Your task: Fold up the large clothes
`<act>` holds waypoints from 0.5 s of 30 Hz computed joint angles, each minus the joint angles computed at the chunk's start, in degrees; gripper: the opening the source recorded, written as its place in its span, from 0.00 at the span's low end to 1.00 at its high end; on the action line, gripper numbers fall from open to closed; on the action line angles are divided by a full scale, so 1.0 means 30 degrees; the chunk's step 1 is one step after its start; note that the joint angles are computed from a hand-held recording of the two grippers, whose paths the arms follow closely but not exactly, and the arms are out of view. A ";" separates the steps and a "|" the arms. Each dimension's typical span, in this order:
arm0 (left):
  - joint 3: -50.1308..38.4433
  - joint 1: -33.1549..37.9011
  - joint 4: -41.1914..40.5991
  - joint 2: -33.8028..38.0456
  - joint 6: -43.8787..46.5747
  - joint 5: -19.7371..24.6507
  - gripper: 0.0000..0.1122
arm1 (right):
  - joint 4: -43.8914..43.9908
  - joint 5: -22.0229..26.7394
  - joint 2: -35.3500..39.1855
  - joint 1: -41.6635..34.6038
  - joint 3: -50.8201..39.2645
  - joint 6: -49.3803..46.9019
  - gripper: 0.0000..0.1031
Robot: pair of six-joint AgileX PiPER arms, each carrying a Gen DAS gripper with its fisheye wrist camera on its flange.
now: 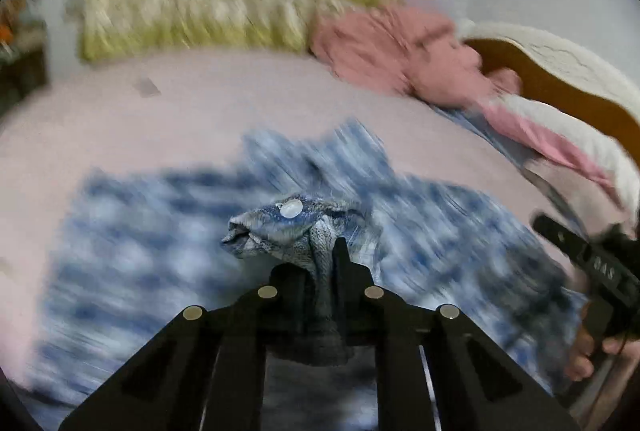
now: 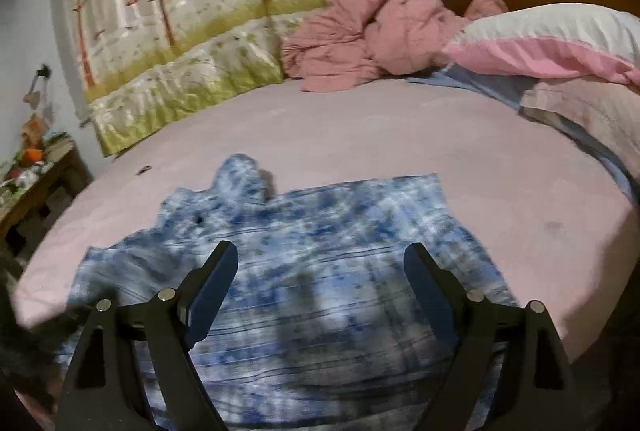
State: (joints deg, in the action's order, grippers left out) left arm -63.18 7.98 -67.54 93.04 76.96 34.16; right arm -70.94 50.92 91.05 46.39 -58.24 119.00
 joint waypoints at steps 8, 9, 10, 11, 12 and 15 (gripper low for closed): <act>-0.2522 -0.0254 0.9302 0.0859 -0.6090 -0.2140 0.11 | 0.4308 -0.0185 0.1809 -0.1663 -0.1401 -0.2314 0.80; -0.2693 -0.0248 1.0037 0.1327 -0.6501 -0.2223 0.11 | 0.4532 -0.0883 0.1734 -0.1987 -0.1187 -0.2434 0.80; -0.2719 -0.0208 1.0487 0.1668 -0.6888 -0.2481 0.11 | 0.4688 -0.1564 0.1658 -0.2271 -0.0976 -0.2528 0.80; -0.2831 -0.0155 1.1042 0.2103 -0.7349 -0.2636 0.11 | 0.4893 -0.2083 0.1650 -0.2519 -0.0834 -0.2667 0.80; -0.2940 -0.0171 1.1271 0.2467 -0.7506 -0.2692 0.12 | 0.5243 -0.2313 0.1736 -0.2687 -0.0871 -0.3013 0.80; -0.2505 -0.0204 1.0670 0.2883 -0.7018 -0.3366 0.33 | 0.5444 -0.2258 0.1968 -0.2662 -0.1089 -0.3542 0.80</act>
